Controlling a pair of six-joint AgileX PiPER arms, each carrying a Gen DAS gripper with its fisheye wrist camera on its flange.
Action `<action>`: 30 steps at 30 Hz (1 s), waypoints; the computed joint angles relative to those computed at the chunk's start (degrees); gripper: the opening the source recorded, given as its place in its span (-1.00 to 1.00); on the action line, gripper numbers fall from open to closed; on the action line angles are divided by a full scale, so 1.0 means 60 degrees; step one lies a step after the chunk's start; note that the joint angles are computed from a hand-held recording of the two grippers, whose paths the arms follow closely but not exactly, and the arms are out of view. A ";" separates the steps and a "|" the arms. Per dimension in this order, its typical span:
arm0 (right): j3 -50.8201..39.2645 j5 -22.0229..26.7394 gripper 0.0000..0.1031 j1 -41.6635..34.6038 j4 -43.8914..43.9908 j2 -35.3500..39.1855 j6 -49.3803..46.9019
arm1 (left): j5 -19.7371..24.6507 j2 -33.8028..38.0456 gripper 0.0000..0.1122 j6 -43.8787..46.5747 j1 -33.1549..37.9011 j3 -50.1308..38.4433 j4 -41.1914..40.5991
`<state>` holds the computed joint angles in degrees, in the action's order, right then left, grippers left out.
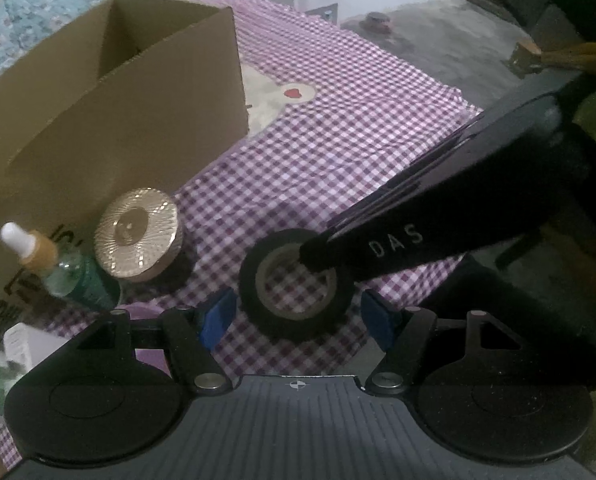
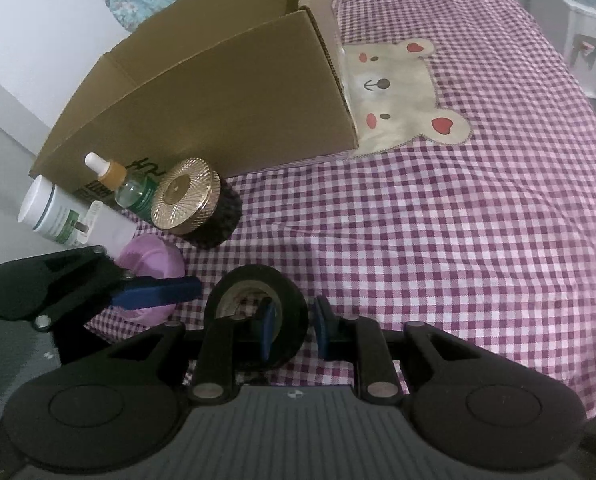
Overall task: Organize rigid objects
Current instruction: 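Carry the black tape roll with the right gripper and release it into the box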
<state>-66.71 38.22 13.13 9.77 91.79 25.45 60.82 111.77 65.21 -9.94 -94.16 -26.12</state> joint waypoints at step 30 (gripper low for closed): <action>-0.0302 -0.0154 -0.63 0.0787 -0.1840 -0.0845 0.1820 | -0.0288 -0.1063 0.18 -0.0182 0.0375 0.0120 -0.0926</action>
<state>-68.52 37.29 17.85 -1.27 86.72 36.37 59.09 105.40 64.12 -7.69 -93.44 -31.68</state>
